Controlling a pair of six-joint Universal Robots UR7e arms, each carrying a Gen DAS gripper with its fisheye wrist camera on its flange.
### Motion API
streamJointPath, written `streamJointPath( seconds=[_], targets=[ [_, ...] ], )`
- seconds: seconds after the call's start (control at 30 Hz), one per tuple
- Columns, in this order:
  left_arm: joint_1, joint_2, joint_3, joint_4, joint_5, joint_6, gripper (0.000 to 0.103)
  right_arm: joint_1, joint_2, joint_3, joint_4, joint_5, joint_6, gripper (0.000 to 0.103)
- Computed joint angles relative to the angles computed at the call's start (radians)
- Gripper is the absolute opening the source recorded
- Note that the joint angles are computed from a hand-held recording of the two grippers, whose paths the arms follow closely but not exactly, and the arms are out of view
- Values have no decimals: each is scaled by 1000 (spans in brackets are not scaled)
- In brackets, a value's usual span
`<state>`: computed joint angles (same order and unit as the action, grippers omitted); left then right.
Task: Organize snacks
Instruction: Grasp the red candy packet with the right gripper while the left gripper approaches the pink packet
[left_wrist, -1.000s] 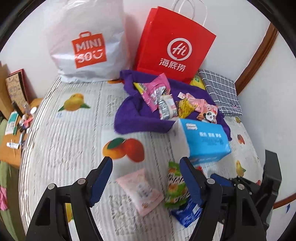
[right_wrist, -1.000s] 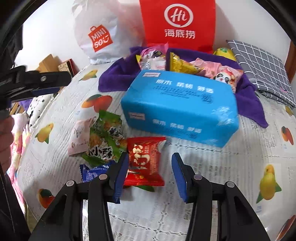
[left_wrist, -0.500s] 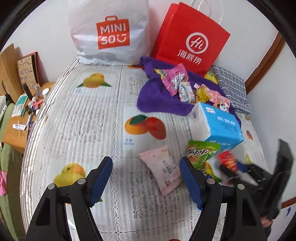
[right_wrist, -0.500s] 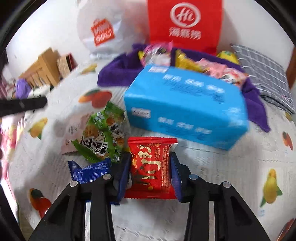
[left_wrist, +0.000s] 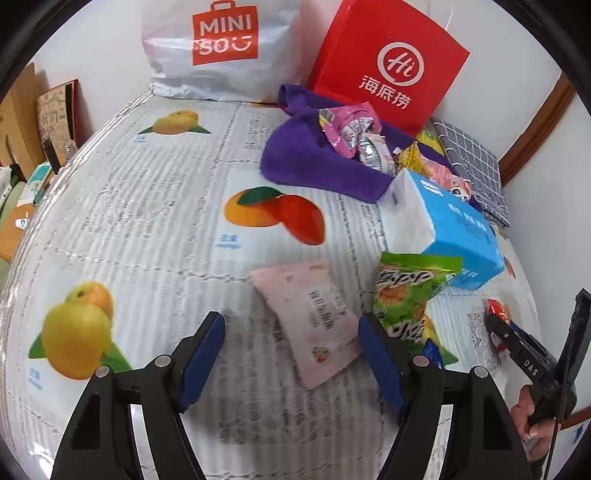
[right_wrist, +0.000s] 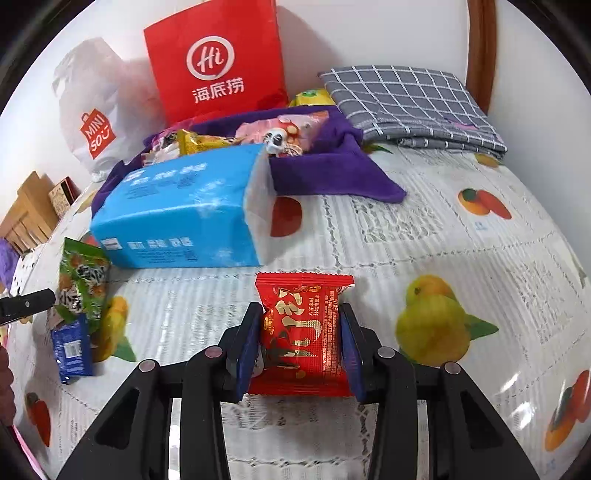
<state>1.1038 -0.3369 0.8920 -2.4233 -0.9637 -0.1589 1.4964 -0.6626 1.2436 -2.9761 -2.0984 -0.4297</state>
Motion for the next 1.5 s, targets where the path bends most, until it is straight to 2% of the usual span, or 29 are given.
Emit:
streamJointPath(
  seconds=[0.1, 0.3, 0.33, 0.4, 0.47, 0.53, 0.7, 0.83, 1.07, 1.5],
  targets=[
    [-9, 21, -10, -24, 42, 1, 73, -8, -15, 10, 28, 47, -18, 41],
    [-31, 84, -71, -23, 159, 64, 72, 0, 1, 0, 23, 21, -43, 42],
    [-33, 91, -77, -24, 176, 77, 70, -1, -1, 1, 23, 25, -41, 42],
    [-39, 94, -77, -19, 209, 112, 55, -4, -5, 5, 26, 35, -35, 42],
    [-39, 70, -48, -8, 187, 122, 46, -6, -8, 7, 29, 44, -30, 42],
    [-42, 52, -19, -6, 195, 126, 47, -8, -11, 7, 34, 49, -27, 42],
    [-38, 27, 44, -99, 181, 173, 51, -8, -11, 4, 38, 47, -26, 43],
    [-44, 60, 28, -151, 225, 243, 60, -1, -3, -3, 39, 24, -41, 45],
    [-42, 64, 18, -145, 221, 235, 60, 7, 9, -10, 30, -7, -65, 46],
    [-42, 63, 18, -143, 217, 227, 60, 11, 13, -17, 33, -23, -72, 46]
  ],
)
